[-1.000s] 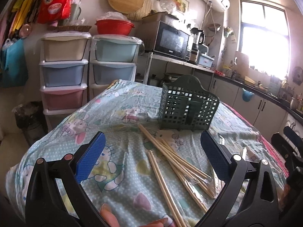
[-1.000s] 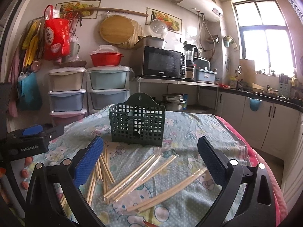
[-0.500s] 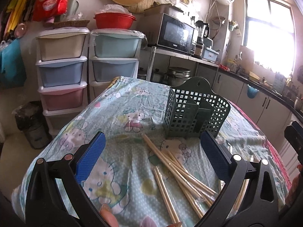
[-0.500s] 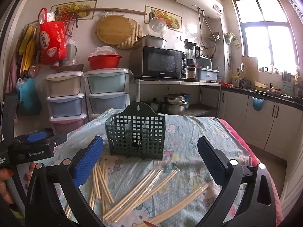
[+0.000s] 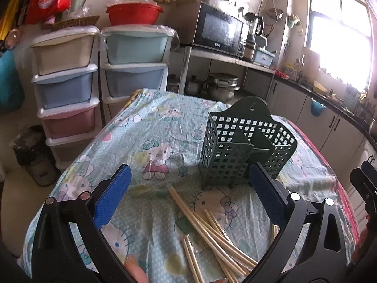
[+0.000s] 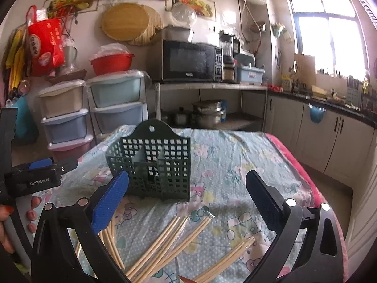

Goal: Organize utensils
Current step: 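Move the left gripper toward the chopsticks while the right gripper approaches other chopsticks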

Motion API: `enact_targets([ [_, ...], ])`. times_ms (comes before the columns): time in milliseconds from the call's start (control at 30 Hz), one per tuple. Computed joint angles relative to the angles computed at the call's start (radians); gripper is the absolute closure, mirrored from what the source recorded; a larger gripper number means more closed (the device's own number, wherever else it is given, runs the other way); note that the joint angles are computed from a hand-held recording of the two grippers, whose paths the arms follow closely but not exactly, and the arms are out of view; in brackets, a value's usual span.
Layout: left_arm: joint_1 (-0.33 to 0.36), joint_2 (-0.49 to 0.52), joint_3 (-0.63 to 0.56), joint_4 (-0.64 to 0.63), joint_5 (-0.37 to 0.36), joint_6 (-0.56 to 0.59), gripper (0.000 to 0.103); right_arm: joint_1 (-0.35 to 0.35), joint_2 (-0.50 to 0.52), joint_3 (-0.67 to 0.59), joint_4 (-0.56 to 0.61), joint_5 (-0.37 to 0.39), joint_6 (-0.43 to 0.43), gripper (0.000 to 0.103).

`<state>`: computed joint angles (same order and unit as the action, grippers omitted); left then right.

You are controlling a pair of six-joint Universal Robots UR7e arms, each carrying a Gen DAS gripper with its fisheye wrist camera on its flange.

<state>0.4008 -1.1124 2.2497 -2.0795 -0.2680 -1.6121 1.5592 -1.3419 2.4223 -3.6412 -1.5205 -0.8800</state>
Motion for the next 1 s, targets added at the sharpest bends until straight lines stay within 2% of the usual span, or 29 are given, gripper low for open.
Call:
enact_targets([
  [133, 0.052, 0.002, -0.001, -0.107, -0.04, 0.087, 0.01, 0.014, 0.034, -0.053, 0.063, -0.084, 0.028, 0.006],
  [200, 0.082, -0.006, 0.021, -0.228, -0.066, 0.173, 0.01, 0.019, 0.043, -0.077, 0.112, -0.115, 0.048, 0.006],
  [267, 0.108, -0.016, 0.031, -0.293, -0.096, 0.218, 0.01, 0.018, 0.055, -0.097, 0.148, -0.142, 0.063, 0.006],
  [367, 0.147, -0.031, 0.066, -0.46, -0.155, 0.32, 0.011, 0.017, 0.07, -0.124, 0.19, -0.173, 0.082, 0.006],
  [400, 0.158, -0.03, 0.085, -0.551, -0.176, 0.374, 0.012, 0.015, 0.073, -0.13, 0.203, -0.177, 0.091, 0.006],
  [467, 0.176, -0.028, 0.107, -0.667, -0.214, 0.443, 0.031, 0.008, 0.081, -0.147, 0.235, -0.185, 0.103, 0.006],
  [533, 0.201, -0.033, 0.111, -0.699, -0.265, 0.456, 0.042, 0.004, 0.091, -0.16, 0.256, -0.193, 0.11, 0.007],
  [600, 0.226, -0.022, 0.13, -0.842, -0.338, 0.524, 0.05, 0.002, 0.099, -0.179, 0.301, -0.206, 0.118, 0.016],
  [667, 0.242, -0.015, 0.138, -0.903, -0.382, 0.54, 0.06, 0.002, 0.108, -0.199, 0.346, -0.228, 0.128, 0.021],
  [833, 0.285, 0.009, 0.127, -0.984, -0.472, 0.58, 0.063, -0.013, 0.124, -0.247, 0.464, -0.25, 0.178, 0.035],
  [900, 0.299, 0.018, 0.119, -0.985, -0.489, 0.586, 0.064, -0.02, 0.127, -0.26, 0.505, -0.25, 0.194, 0.044],
  [1000, 0.324, 0.02, 0.106, -0.974, -0.51, 0.583, 0.064, -0.027, 0.13, -0.272, 0.541, -0.248, 0.208, 0.05],
])
